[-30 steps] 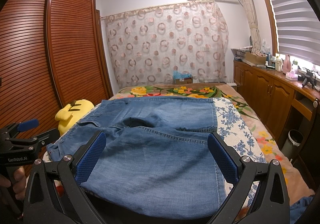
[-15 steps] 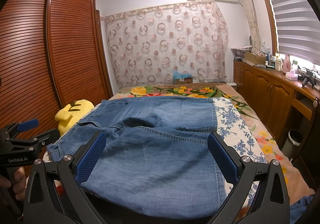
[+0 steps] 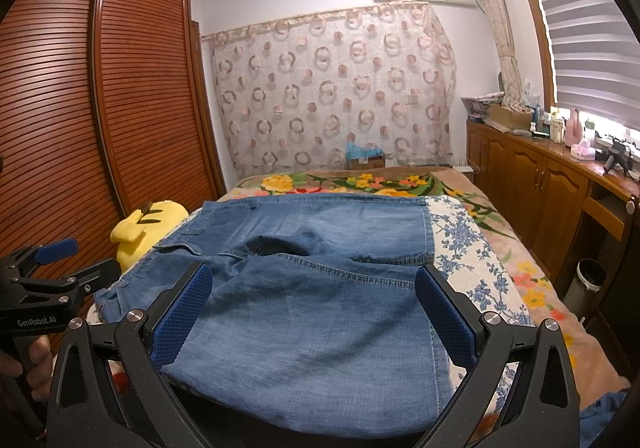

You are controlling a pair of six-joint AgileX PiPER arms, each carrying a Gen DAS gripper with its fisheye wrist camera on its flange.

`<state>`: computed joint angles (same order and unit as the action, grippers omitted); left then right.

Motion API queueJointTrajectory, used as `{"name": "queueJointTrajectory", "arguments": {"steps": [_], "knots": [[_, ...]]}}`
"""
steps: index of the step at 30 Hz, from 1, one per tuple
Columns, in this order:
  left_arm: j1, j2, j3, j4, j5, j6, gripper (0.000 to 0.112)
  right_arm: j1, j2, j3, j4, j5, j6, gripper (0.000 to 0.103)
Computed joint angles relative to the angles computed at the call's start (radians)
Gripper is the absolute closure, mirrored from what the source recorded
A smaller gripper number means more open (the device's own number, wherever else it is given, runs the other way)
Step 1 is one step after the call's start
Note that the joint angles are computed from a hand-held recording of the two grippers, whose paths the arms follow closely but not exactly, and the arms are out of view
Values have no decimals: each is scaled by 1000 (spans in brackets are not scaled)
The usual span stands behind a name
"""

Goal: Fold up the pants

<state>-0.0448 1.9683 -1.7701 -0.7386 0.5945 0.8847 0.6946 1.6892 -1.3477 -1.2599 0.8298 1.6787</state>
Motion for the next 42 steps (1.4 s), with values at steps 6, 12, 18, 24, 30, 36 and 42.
{"name": "queueJointTrajectory", "arguments": {"steps": [6, 12, 18, 24, 30, 36, 42], "knots": [[0, -1, 1, -2, -2, 2, 9, 0, 0, 0, -1, 0, 1, 0], [-1, -1, 2, -2, -3, 3, 9, 0, 1, -1, -2, 0, 1, 0], [-1, -1, 2, -1, -3, 3, 9, 0, 0, 0, -3, 0, 3, 0], [-1, -1, 3, -3, -4, 5, 9, 0, 0, 1, -4, -1, 4, 0], [-1, -2, 4, -2, -5, 5, 9, 1, 0, 0, -4, 1, 4, 0], [-1, -2, 5, -3, -5, 6, 9, 1, 0, 1, -5, 0, 5, 0], [-3, 13, -40, 60, 34, -49, 9, -10, 2, 4, 10, -17, -3, 0]]}}
